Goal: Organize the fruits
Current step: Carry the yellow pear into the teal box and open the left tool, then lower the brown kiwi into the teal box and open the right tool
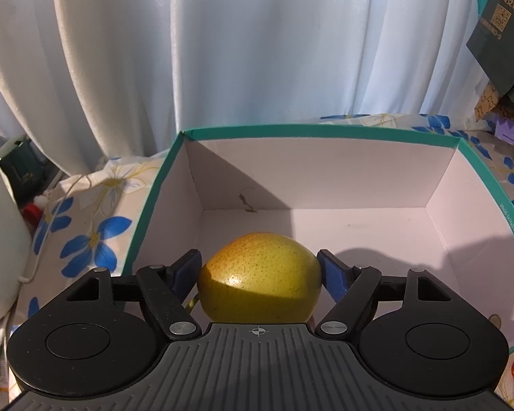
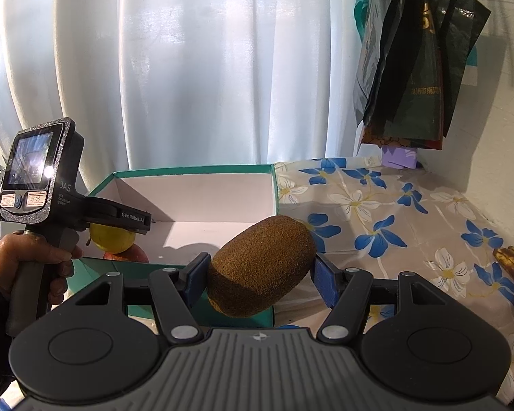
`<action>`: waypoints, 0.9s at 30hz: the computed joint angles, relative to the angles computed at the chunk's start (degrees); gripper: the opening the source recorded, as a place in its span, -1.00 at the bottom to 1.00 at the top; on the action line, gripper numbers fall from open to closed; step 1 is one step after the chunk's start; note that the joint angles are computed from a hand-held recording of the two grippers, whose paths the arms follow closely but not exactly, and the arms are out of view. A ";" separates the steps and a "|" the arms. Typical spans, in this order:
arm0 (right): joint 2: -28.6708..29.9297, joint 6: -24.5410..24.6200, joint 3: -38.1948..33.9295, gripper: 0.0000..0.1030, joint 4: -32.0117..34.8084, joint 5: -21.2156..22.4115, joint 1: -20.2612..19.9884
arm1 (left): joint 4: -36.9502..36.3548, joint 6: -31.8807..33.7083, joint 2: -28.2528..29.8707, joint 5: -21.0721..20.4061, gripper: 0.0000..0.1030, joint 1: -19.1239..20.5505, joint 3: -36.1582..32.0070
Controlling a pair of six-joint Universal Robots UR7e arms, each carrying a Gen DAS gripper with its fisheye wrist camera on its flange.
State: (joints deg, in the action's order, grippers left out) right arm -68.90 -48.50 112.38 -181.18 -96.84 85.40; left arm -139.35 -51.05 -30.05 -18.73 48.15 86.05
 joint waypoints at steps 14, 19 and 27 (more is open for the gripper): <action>1.15 -0.66 -0.99 0.24 0.36 1.04 -0.17 | 3.84 -7.84 -2.75 1.50 0.83 -2.08 3.03; 1.88 -1.27 -1.35 0.24 -0.17 1.51 -0.03 | 6.26 -15.07 -5.40 2.90 0.84 -3.84 6.19; 4.81 -2.58 -3.50 0.24 -0.46 2.11 0.59 | 12.07 -23.16 -8.39 3.56 0.84 -6.04 9.31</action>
